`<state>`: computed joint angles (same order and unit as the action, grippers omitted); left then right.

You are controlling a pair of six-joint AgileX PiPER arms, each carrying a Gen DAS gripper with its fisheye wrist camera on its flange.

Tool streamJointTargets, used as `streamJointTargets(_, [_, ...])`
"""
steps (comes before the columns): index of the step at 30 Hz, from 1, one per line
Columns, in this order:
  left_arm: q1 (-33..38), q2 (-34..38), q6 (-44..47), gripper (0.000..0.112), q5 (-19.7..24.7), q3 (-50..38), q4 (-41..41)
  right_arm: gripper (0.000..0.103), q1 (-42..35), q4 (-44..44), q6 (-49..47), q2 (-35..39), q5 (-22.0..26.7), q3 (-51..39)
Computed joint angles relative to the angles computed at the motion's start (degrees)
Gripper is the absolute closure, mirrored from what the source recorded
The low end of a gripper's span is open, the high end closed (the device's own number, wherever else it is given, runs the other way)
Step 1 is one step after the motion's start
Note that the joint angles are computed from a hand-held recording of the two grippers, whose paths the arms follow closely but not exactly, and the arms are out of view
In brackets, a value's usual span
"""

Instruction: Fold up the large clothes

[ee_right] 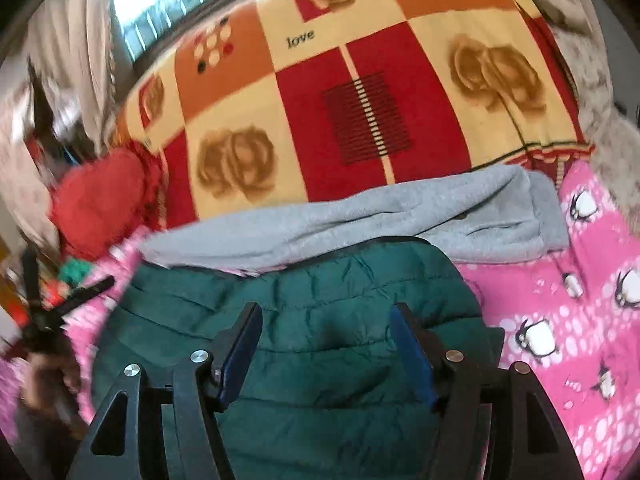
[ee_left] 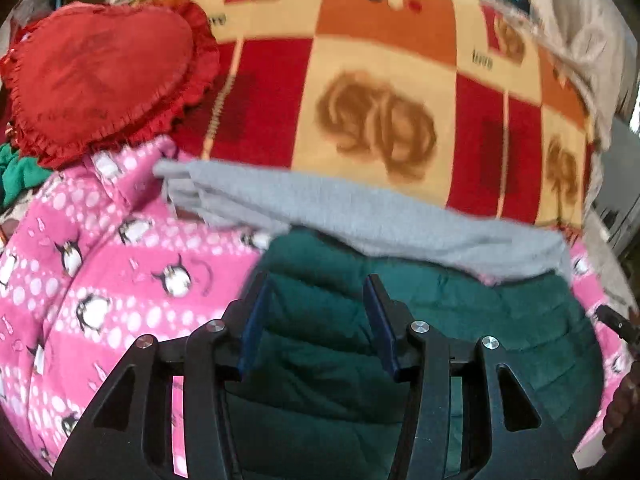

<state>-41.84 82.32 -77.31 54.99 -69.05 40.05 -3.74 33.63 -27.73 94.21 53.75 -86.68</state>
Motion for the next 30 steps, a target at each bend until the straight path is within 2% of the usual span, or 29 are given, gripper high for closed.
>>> streamJointTargets(1, [0.74, 1.66, 1.89, 0.066, 0.29, -0.92, -1.85, 0.033, 1.18, -3.81, 3.18, 2.33, 1.12, -1.54])
streamJointTargets(3, [1.67, 5.55, 4.17, 0.065, 1.55, -2.36, -3.19, 0.033, 1.17, -6.85, 5.69, 5.49, 2.35, -2.52])
streamJointTargets(6, [2.91, 9.11, 5.31, 0.058, 1.43, -3.17, -3.23, 0.029, 1.28, -8.98, 4.42, 6.94, 0.50, -2.24])
streamJointTargets(11, [2.23, 8.88, 2.28, 0.051, 0.87, -1.42, -1.69, 0.014, 3.62, -12.41, 5.13, 6.59, -2.32, -0.70])
streamJointTargets(13, [3.08, 8.36, 1.98, 0.049, -0.87, -0.19, -1.83, 0.011, 4.33, -13.54, 5.60, 6.70, -2.88, -0.52])
streamJointTargets(18, [4.36, 6.88, -0.01, 0.045, -4.90, 2.13, -2.51, 0.007, 4.05, -12.86, 4.62, 6.64, -4.29, 0.47])
streamJointTargets(26, [4.65, 6.81, -1.70, 0.044, -5.98, 2.78, -2.82, 0.002, 4.89, -13.21, 3.88, 5.74, -7.33, 2.57])
streamJointTargets(30, [4.75, 8.95, 3.73, 0.043, -1.65, -1.56, -5.58, 0.001, 4.52, -13.54, 3.71, 7.51, -3.91, -0.87])
